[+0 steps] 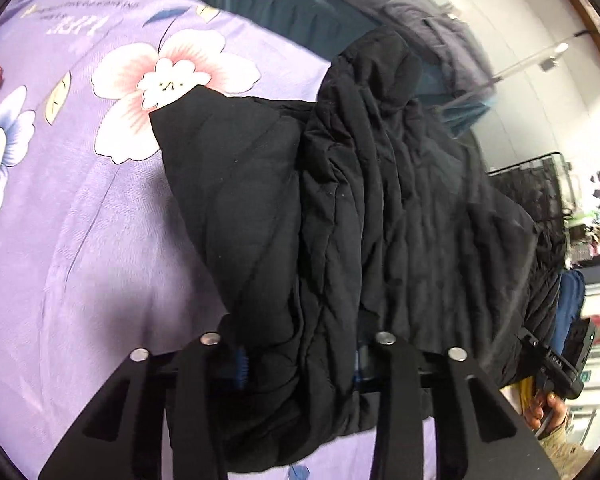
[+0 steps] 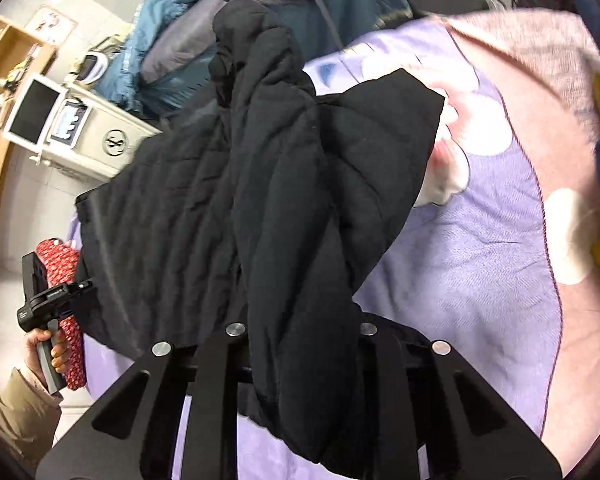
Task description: Fold large clothes
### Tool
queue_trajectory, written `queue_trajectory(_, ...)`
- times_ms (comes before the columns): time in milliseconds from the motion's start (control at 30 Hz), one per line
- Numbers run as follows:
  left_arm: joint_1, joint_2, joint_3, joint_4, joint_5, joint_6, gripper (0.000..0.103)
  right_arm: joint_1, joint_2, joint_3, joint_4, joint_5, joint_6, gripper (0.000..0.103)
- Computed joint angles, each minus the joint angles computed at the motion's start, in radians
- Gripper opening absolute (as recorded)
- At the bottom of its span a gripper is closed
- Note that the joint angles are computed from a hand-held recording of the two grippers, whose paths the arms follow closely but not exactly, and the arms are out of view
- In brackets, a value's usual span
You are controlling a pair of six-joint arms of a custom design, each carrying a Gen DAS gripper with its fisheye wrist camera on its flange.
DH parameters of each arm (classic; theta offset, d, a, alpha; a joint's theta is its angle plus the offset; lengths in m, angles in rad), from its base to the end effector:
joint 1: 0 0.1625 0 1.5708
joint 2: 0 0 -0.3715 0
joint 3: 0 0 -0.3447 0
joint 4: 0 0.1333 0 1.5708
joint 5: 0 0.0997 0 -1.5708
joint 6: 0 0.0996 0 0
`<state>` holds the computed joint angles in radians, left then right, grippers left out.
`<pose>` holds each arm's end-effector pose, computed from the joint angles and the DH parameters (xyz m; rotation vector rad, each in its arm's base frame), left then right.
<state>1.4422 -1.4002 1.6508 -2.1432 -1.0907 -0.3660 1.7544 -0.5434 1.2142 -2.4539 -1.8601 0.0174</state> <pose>0.1112 -0.5382 0.3909 -0.4255 2.6638 -0.5857 0.2319 -0.6746 0.0680 0.1929 -2.8494 0.3445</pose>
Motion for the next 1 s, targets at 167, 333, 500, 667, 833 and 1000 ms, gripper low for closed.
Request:
queue_trajectory(167, -0.063, -0.156, 0.144, -0.013, -0.029, -0.057, 0.029, 0.044, -0.085, 0.107, -0.015, 0.001, -0.045, 0.019)
queue_trajectory(333, -0.138, -0.358, 0.316, 0.055, -0.003, -0.177, 0.029, 0.04, -0.191, 0.271, -0.019, 0.027, -0.037, 0.018)
queue_trajectory(500, -0.182, -0.472, 0.439, 0.099, 0.039, -0.305, 0.029, 0.027, -0.26, 0.416, -0.065, 0.023, -0.031, 0.018)
queue_trajectory(667, -0.223, -0.352, 0.363, 0.084, 0.112, -0.268, 0.028, 0.064, -0.244, 0.363, -0.047, -0.005, -0.037, 0.017)
queue_trajectory(833, -0.258, -0.351, 0.322, 0.055, 0.095, -0.161, 0.026, 0.108, -0.248, 0.294, -0.024, -0.047, -0.044, 0.015)
queue_trajectory(1000, -0.311, -0.254, 0.26, -0.1, 0.044, 0.004, 0.025, 0.174, -0.253, 0.209, 0.015, -0.185, -0.086, 0.014)
